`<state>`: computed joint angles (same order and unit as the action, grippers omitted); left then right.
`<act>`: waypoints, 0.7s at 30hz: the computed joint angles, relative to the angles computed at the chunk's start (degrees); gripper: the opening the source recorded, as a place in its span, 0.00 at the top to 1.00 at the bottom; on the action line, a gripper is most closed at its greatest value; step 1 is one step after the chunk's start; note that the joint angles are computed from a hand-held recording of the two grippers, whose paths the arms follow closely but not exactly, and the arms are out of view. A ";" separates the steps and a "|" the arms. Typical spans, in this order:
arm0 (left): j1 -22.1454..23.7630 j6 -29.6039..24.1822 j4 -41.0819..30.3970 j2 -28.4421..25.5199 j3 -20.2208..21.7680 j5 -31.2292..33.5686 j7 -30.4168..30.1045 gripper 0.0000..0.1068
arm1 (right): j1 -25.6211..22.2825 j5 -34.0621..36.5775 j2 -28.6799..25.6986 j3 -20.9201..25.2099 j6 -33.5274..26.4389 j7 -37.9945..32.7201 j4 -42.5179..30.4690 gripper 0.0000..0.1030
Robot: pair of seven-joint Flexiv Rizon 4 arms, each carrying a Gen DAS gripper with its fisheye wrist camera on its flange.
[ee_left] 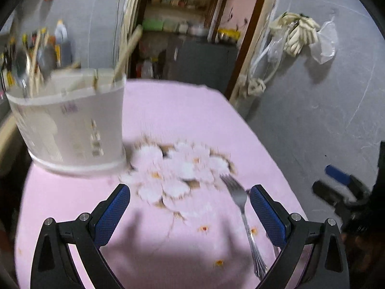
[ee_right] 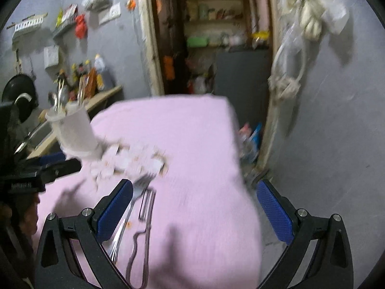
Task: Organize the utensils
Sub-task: 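Move both open tools down to the steel fork and metal peeler, then close the left tool on the steel fork while the right tool grasps the metal peeler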
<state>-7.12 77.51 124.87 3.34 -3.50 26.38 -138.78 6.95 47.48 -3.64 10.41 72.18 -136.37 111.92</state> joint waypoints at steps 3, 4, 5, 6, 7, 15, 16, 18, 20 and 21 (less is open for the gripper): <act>-0.39 1.21 1.40 -1.58 0.84 -5.07 3.20 0.09 | 0.46 -1.47 -1.58 0.47 -2.36 -0.75 0.13 0.22; -0.43 1.20 1.29 -1.93 0.94 -5.40 3.35 0.09 | 0.61 -2.05 -2.33 0.71 -3.25 -0.99 0.03 0.24; -0.47 1.36 1.26 -2.30 1.08 -5.50 3.35 0.09 | 0.70 -2.66 -2.75 0.96 -3.67 -0.83 -0.02 0.25; -0.57 1.30 1.15 -2.54 1.21 -5.48 3.29 0.09 | 0.81 -3.51 -3.06 1.18 -4.21 -0.43 -0.10 0.27; -0.68 1.31 1.06 -2.84 1.34 -5.60 3.41 0.09 | 1.00 -4.64 -3.57 1.34 -4.73 0.11 -0.15 0.29; -1.89 2.98 2.08 -4.30 2.15 -12.62 10.24 0.20 | 1.72 -8.63 -4.57 2.97 -4.59 0.70 0.26 0.32; -2.03 3.35 2.27 -4.59 2.11 -13.90 11.49 0.22 | 2.19 -10.31 -4.82 2.91 -3.61 1.41 0.63 0.32; -2.37 3.96 2.66 -4.99 2.00 -16.64 14.33 0.24 | 2.98 -13.70 -4.98 2.86 -1.19 3.29 1.83 0.34; -2.71 4.43 2.76 -5.59 1.71 -19.59 17.35 0.27 | 3.32 -17.04 -4.91 2.70 1.24 5.26 3.14 0.39; -2.88 5.11 3.13 -5.88 1.45 -21.90 19.37 0.28 | 2.95 -17.83 -4.81 2.70 1.44 5.84 3.39 0.43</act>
